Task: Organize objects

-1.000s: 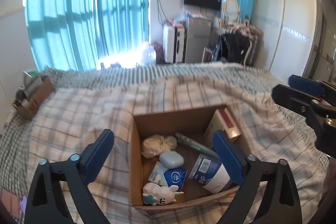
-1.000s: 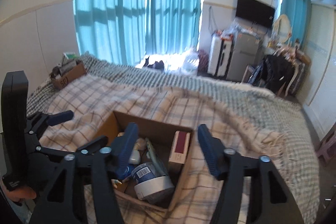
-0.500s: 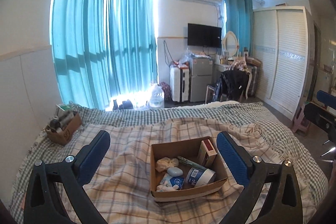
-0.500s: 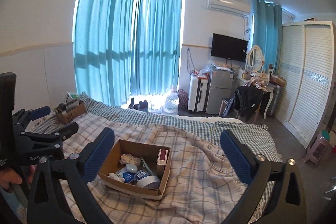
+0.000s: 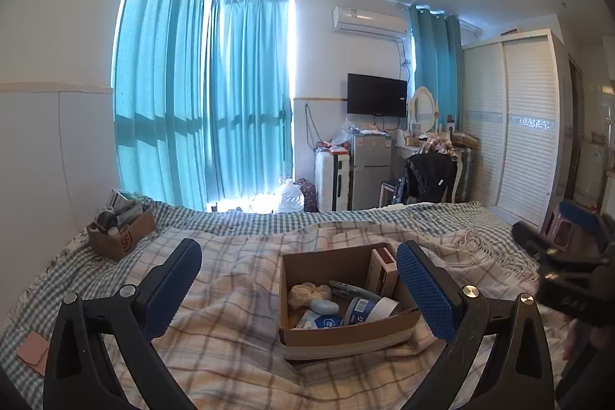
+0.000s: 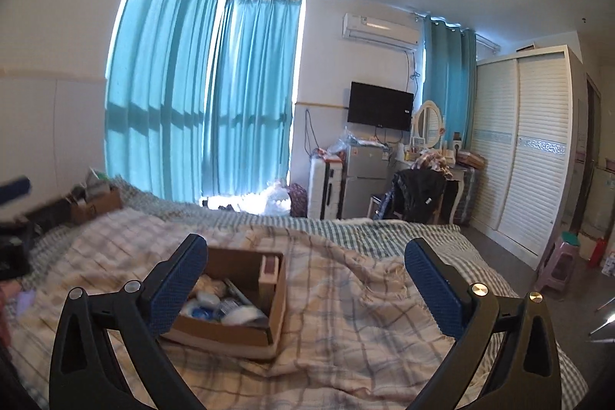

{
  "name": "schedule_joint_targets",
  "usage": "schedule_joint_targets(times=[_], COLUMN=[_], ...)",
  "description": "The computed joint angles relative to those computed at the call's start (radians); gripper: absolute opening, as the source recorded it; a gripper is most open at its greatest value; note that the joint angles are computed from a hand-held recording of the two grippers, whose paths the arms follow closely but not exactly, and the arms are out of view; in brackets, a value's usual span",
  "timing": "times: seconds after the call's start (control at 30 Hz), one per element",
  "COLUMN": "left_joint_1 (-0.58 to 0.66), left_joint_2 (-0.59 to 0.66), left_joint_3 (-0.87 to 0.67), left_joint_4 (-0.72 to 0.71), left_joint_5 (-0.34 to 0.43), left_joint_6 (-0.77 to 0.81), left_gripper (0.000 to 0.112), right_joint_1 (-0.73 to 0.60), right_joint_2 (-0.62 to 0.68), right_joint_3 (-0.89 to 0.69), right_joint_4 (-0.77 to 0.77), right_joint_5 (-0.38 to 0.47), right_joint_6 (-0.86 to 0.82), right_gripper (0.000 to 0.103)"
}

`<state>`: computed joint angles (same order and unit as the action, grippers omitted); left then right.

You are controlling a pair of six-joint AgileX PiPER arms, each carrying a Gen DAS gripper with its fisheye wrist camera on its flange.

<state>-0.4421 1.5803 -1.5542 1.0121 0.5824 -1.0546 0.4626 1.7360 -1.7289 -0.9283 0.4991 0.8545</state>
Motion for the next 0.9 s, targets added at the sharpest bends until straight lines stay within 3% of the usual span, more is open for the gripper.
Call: schedule_joint_targets(times=[0.1,0.2,0.3,0.43,0.9], left_joint_1=[0.017,0.012,-0.003,-0.001,-0.011], left_joint_2=[-0.012,0.009,0.013,0.027,0.028], left_joint_3=[0.088,0.119,0.151,0.134,0.142], left_joint_4=[0.046,0.104,0.201,0.166,0.117], left_joint_5=[-0.07,-0.047,-0.035,-0.017,-0.017], left_joint_6=[-0.09,-0.181,-0.288,-0.269,-0.212], left_gripper=[0.103,0.103,0.103,0.103,0.103], right_joint_1=[-0.017,-0.026,-0.019,-0.021,-0.013], right_joint_2=[0.046,0.081,0.101,0.11,0.095], right_joint_3=[0.017,0.002,-0.007,-0.029,-0.018], right_joint_4=[0.057,0.156,0.124,0.181,0.157], right_joint_5=[-0.033,-0.042,-0.039,-0.029,-0.022], right_joint_6=[-0.007,-0.093,-0.083,-0.127,-0.094], right_gripper=[0.103,0.103,0.103,0.103,0.103])
